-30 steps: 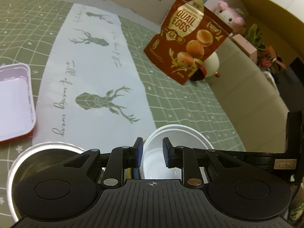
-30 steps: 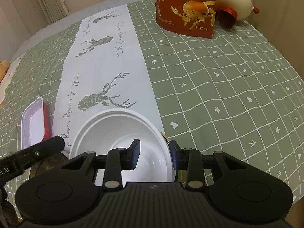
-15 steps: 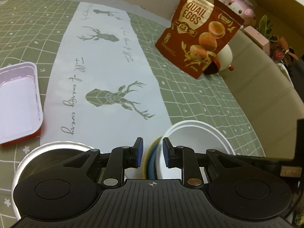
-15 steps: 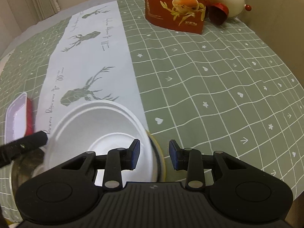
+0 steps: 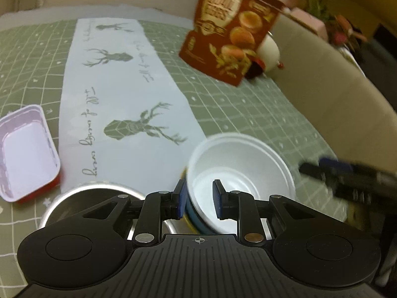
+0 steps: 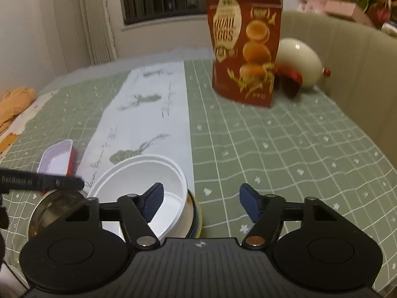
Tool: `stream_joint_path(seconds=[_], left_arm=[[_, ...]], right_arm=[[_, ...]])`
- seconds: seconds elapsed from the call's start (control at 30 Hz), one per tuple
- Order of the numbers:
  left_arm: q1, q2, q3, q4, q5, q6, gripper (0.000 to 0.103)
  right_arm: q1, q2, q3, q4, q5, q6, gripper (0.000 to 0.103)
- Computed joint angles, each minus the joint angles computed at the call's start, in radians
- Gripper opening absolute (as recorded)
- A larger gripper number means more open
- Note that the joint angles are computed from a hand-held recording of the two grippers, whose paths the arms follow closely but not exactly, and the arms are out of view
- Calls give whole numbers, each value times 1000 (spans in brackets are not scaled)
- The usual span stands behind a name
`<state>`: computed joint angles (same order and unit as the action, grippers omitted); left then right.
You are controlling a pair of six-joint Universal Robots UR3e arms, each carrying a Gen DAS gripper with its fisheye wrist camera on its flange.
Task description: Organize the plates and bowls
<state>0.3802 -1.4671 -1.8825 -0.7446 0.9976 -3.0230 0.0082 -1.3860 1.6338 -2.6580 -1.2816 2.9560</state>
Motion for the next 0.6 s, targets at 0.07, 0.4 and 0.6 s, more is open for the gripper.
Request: stream_joint_path(seconds=[0.07, 0.4, 0.6], left_arm=[[-18, 12, 3, -7, 24, -19, 25], [-115, -15, 1, 44, 183, -295, 25], [-177, -147, 112, 25, 281, -336, 26]], right_arm=[[-9, 16, -11, -28, 38, 12, 69], [-42, 252, -205, 47, 276, -181, 71], [-99, 314, -256, 218, 334, -208, 71]])
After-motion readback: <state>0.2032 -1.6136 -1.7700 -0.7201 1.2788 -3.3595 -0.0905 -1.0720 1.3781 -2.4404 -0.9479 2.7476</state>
